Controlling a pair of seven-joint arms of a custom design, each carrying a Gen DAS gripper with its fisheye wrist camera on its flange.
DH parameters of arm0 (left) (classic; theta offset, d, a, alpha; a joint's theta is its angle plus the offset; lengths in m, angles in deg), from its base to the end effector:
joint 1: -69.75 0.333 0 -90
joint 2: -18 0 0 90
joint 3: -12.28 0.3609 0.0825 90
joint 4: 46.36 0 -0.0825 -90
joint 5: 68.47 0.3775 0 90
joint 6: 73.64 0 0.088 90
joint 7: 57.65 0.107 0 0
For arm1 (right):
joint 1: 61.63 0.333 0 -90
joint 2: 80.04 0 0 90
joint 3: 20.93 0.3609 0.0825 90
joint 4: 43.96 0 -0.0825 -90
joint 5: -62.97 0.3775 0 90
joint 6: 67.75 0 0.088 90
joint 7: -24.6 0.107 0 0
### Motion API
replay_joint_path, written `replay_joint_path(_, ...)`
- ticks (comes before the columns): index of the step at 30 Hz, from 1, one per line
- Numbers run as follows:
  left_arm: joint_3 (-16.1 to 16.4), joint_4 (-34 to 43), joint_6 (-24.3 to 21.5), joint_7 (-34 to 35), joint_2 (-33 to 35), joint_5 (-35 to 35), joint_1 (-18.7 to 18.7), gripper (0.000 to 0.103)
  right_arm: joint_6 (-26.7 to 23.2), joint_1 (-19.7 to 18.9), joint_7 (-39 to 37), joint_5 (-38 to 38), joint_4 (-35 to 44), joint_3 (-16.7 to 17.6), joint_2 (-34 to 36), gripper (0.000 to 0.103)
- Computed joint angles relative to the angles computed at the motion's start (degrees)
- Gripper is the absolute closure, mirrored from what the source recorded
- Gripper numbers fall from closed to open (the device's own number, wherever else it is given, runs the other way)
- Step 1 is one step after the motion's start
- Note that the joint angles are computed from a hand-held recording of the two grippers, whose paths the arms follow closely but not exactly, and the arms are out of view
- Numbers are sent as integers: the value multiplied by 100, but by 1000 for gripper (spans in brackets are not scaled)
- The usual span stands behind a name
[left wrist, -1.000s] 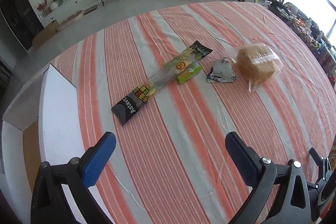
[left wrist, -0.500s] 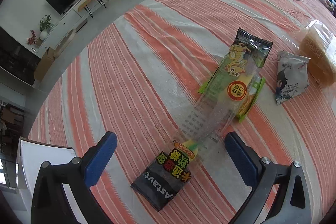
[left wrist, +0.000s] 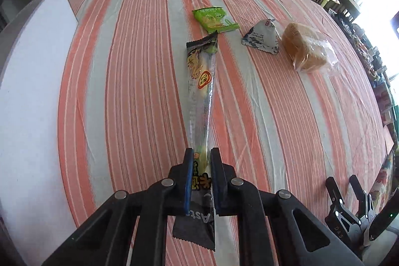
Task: Organize snacks
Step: 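Lift the clear snack bag off the table with the left tool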
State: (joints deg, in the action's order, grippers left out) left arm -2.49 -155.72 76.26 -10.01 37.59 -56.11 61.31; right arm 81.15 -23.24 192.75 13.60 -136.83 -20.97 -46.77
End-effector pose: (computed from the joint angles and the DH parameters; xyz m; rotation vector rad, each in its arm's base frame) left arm 0.6142 -0.2511 0.4104 -2.2863 1.8714 -0.5369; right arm 0.5699 0.4705 0.3632 -1.7984 1.8506 -0.6396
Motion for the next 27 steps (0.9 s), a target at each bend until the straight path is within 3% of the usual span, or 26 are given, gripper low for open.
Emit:
replay_joint_path(2, 291, -655, 436, -862, -451, 729, -422, 90, 1, 3, 5, -2, 0, -3, 0, 7)
replay_joint_path(4, 542, -926, 465, -1725, -661, 1737, -794, 90, -1, 1, 0, 3, 1, -2, 0, 7)
replay_joint_path(6, 543, -978, 408, -2044, -617, 2186, -834, 88, -12, 5, 3, 7, 7, -2, 3, 7)
replay_joint_path(7, 492, -966, 455, -2018, -546, 2210, -778, 81, -19, 8, 9, 9, 3, -3, -1, 7)
replay_joint_path(8, 448, -987, 604, -1971, -475, 2220, -713, 60, -25, 10, 15, 9, 3, -3, -1, 7)
replay_joint_path(9, 424, -981, 723, -1929, -393, 2229, -660, 46, -26, 10, 15, 8, 2, -3, -3, 7)
replay_joint_path(10, 458, -988, 791, -2025, -345, 2346, -682, 21, -16, 6, 14, 5, 0, -2, -3, 7)
replay_joint_path(11, 490, -916, 790, -2086, -264, 2449, -704, 14, -17, 6, 14, 5, 0, -2, -3, 7)
replay_joint_path(16, 750, -559, 569, -2609, 82, 3269, -964, 0, -19, 6, 13, 4, 1, 0, -3, 7)
replay_joint_path(21, 1025, -567, 662, -3637, 118, 4043, -1048, 0, -19, 7, 17, 1, 0, -1, -3, 7)
replay_joint_path(27, 954, -566, 383, -4250, 97, 4320, -931, 0, -17, 7, 18, 2, -2, 0, -3, 7)
